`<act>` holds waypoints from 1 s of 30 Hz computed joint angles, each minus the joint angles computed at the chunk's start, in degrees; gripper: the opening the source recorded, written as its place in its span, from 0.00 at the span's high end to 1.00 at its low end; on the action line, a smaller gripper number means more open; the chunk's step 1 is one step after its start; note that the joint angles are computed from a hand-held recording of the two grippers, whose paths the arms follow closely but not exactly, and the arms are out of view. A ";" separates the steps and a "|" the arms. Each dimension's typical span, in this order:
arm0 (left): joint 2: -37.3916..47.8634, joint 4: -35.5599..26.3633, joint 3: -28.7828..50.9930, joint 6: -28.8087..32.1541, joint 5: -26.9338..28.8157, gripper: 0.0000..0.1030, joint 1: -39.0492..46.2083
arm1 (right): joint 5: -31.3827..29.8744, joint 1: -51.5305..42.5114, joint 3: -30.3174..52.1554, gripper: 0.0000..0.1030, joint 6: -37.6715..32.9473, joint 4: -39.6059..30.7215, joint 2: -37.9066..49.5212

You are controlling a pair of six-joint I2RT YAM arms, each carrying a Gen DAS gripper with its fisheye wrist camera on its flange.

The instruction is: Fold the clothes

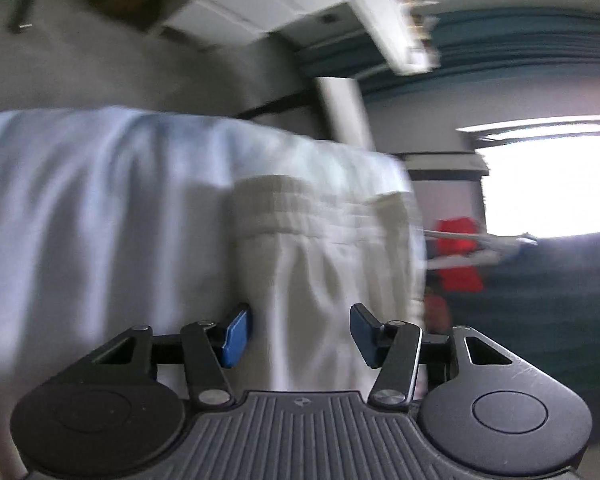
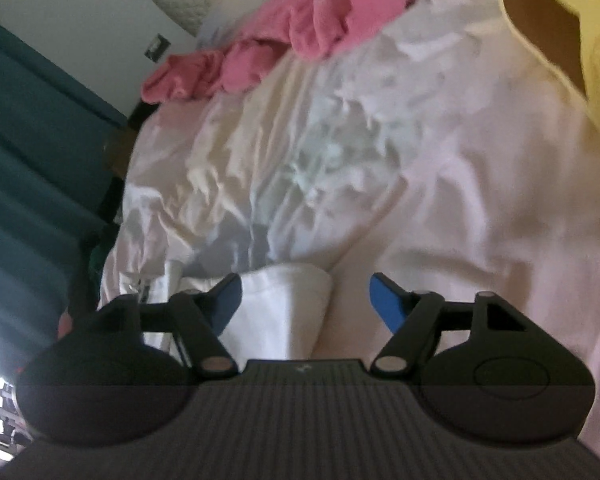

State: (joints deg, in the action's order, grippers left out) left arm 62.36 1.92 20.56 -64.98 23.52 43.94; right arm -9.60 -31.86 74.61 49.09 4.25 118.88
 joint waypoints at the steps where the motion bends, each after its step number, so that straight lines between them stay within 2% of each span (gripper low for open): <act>1: 0.11 -0.40 -0.28 -1.01 -0.92 0.50 0.22 | -0.52 0.01 0.46 0.30 0.18 -0.54 0.40; 4: 0.68 0.48 -0.94 -2.47 -0.61 0.50 0.66 | -1.49 0.08 0.93 0.31 0.91 -1.00 0.99; 8: 4.39 2.34 1.14 -0.16 0.23 0.47 -0.88 | -3.61 0.21 3.83 0.32 0.70 -2.66 3.73; 11: 8.95 7.86 1.95 0.40 5.49 0.46 -1.72 | -5.27 0.60 10.10 0.46 -0.75 -8.10 8.64; 13: 9.67 8.13 2.57 -0.04 3.64 0.52 -3.67 | -9.01 0.69 12.98 0.53 -2.09 -8.65 11.65; 14: 9.95 7.73 2.97 -0.07 2.38 0.60 -4.45 | -10.55 0.81 14.06 0.56 -2.89 -8.47 12.82; 15: 10.23 7.21 3.39 -0.05 1.13 0.65 -5.14 | -10.67 1.10 14.53 0.64 -3.72 -8.15 13.30; 16: 10.52 7.35 3.43 -0.25 0.74 0.69 -5.32 | -10.79 1.39 15.02 0.78 -4.55 -7.84 13.78; 17: 10.12 7.24 3.08 -0.38 0.48 0.80 -5.32 | -10.92 1.67 15.52 0.83 -5.38 -7.55 14.27; 19: 8.20 6.82 2.13 -0.08 0.40 0.86 -4.98 | -11.20 1.72 14.80 0.93 -5.05 -5.61 14.27; 21: 5.82 6.45 1.66 2.00 1.28 0.90 -3.88 | -8.80 1.74 13.11 0.95 -5.52 -5.03 12.39; 26: -9.15 2.17 0.69 4.66 1.62 0.92 -5.46 | -7.31 -0.44 6.74 0.95 -1.82 1.75 6.32; 28: -9.22 1.52 3.66 5.71 -0.01 0.93 -7.08 | -6.14 -0.35 7.93 0.95 -2.05 2.38 5.44; 30: -3.75 2.83 8.85 6.02 -2.07 0.93 -9.12 | -4.97 0.34 11.17 0.95 -2.20 1.61 5.57</act>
